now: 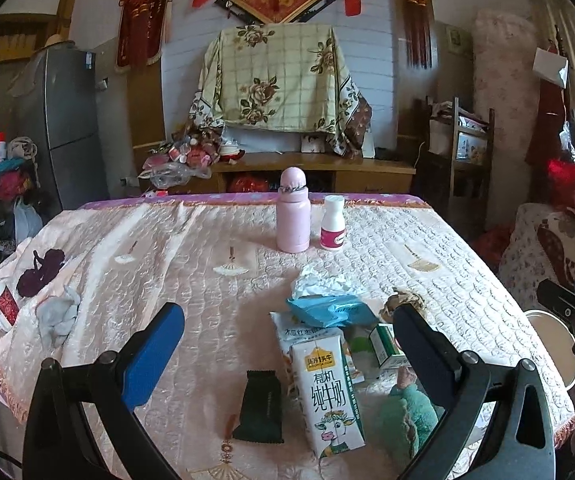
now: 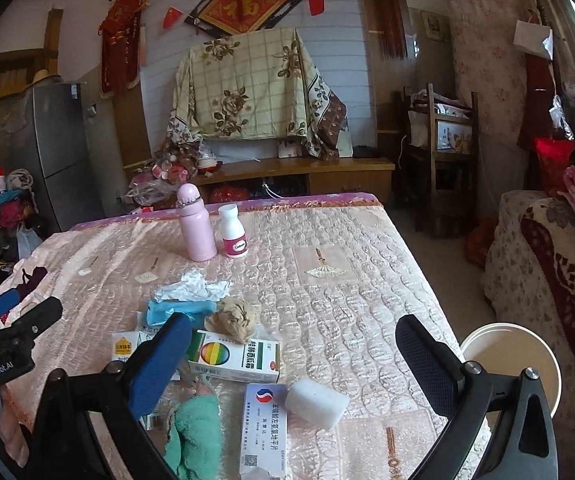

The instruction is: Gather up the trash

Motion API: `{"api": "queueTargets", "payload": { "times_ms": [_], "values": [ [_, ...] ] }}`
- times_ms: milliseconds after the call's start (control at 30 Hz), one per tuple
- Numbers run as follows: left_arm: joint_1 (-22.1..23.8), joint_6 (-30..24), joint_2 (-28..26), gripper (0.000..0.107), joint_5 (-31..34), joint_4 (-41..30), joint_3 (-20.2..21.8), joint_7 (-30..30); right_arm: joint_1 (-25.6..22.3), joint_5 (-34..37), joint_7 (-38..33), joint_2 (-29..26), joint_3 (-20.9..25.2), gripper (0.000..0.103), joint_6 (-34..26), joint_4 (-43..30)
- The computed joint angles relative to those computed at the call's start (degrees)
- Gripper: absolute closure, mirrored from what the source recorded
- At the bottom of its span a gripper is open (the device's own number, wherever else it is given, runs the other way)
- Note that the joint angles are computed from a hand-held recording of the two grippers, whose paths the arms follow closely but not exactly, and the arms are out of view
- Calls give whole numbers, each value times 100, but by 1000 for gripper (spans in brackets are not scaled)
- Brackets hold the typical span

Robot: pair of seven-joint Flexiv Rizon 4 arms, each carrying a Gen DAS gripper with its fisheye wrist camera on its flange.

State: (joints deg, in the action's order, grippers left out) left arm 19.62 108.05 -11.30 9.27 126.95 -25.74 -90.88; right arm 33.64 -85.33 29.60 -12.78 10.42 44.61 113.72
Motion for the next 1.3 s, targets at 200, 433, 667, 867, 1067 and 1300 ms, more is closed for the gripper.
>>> {"api": "queueTargets", "payload": {
  "times_ms": [200, 433, 667, 867, 1067, 1300],
  "values": [
    [-40, 79, -23, 4, 57, -26, 1, -59, 29, -40, 17, -1, 5, 0, -89, -28],
    [11, 98, -40, 4, 187, -49, -35, -183, 55, -26, -53, -36, 0, 0, -165, -65],
    [35, 53, -56, 4, 177, -59, -94, -186, 45, -51, -3, -62, -19, 0, -108, -52],
    [62, 82, -70, 4, 175, -54, -121, -175, 71, 17, -77, -84, -14, 0, -166, -74],
    [-202, 148, -100, 4, 157, -102, 169, -153, 65, -37, -97, -86, -33, 0, -143, -88],
    [-278, 158, -108, 4, 168, -100, 274, -213, 48, -9, -69, -102, -32, 0, -74, -96]
  ]
}}
